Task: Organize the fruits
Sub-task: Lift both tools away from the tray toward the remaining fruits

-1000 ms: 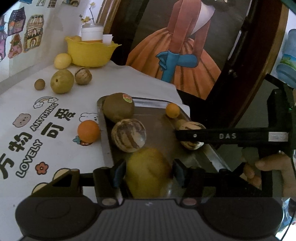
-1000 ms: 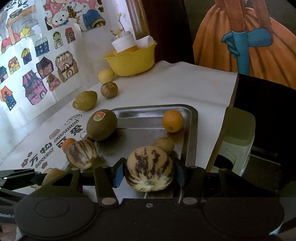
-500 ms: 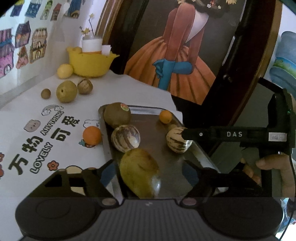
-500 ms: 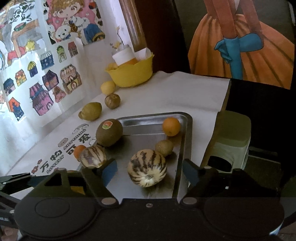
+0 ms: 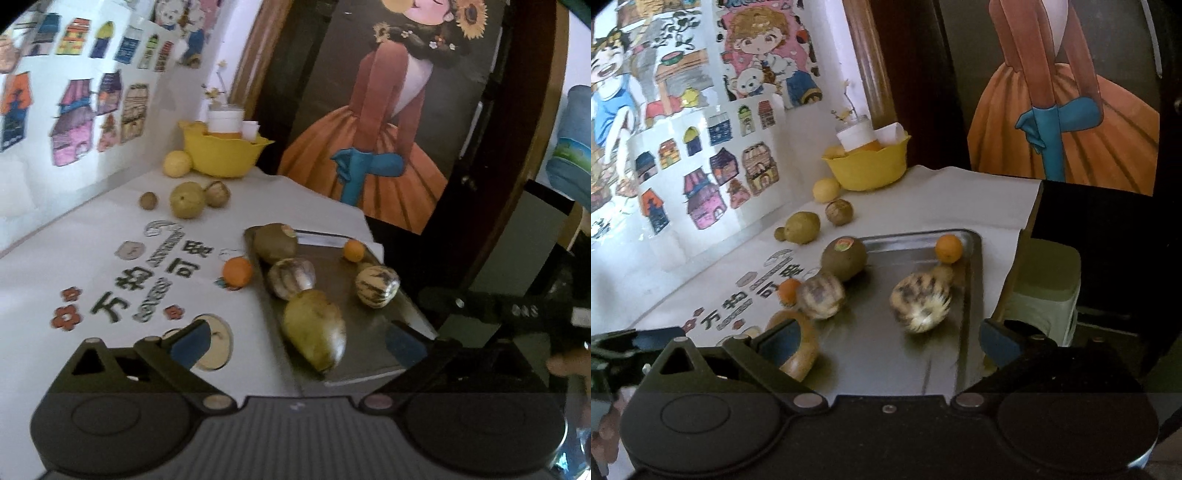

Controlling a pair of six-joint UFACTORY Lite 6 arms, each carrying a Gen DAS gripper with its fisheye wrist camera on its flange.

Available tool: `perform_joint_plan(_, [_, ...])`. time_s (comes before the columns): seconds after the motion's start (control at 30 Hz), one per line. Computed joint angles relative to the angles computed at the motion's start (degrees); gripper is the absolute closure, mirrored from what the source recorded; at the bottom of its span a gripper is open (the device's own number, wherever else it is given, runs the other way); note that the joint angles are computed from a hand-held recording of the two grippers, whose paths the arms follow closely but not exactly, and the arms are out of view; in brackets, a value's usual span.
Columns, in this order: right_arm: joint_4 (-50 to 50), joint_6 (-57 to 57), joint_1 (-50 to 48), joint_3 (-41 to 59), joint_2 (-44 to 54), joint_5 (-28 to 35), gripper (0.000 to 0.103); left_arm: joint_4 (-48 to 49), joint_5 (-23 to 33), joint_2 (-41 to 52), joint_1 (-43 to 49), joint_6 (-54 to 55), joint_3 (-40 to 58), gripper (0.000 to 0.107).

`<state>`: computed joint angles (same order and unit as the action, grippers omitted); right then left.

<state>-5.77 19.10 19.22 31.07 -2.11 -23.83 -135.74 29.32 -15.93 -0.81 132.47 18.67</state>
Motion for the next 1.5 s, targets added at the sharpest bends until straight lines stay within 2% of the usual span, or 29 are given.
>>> perform_joint_plan(0.1, [11.09,-7.61,5.50,-3.58,-2.41,-0.20,0.001,2.05,-1.40,-3.80,2.18,-0.29,-2.66,0.005])
perform_joint_plan(0.27, [25.33,-15.74,12.95,-6.50,-5.24,3.07,0.001,15.91,-2.44,-7.82,10.11,-9.17,-4.75,0.005])
perform_joint_plan(0.33, [28.65,-17.28,15.09,-7.31,-6.37,4.39,0.001,21.44,-1.79,-9.30,13.98,-12.38,-5.49,0.005])
perform_joint_plan(0.43, [40.12,-24.28,19.65,-8.42,-7.75,4.34,0.001,26.32,-0.62,-10.04,18.82,-14.24,-5.98,0.005])
perform_joint_plan(0.57, [45.10,-25.80,22.95,-7.88,-7.22,5.72,0.001,32.84,0.36,-9.67,23.90,-16.97,-5.59,0.005])
perform_joint_plan(0.67, [54.34,-31.15,26.99,-6.23,-5.53,5.75,0.001,38.55,2.20,-10.58,28.32,-17.92,-5.94,0.005])
perform_joint_plan(0.7, [54.96,-30.38,28.44,-5.70,-4.94,5.34,0.001,40.86,3.15,-11.13,30.20,-18.49,-6.05,0.005])
perform_joint_plan(0.83, [47.34,-19.27,31.88,-3.46,-2.05,3.58,0.001,46.85,6.16,-11.97,36.55,-20.45,-5.08,0.005])
perform_joint_plan(0.93, [46.14,-17.99,33.08,0.15,0.72,3.76,0.001,48.94,8.40,-10.36,39.99,-20.60,-3.29,0.005])
perform_joint_plan(1.2, [59.20,-39.90,36.34,10.18,7.26,2.67,0.001,45.58,6.45,-0.45,41.05,-17.60,1.92,0.005])
perform_joint_plan(1.37, [55.65,-42.90,35.33,12.31,8.26,1.21,0.001,44.20,2.91,1.34,37.96,-16.67,4.73,0.005])
perform_joint_plan(1.5, [56.76,-50.96,32.81,16.05,10.54,2.69,0.001,43.64,1.17,1.43,35.84,-16.64,7.24,0.004])
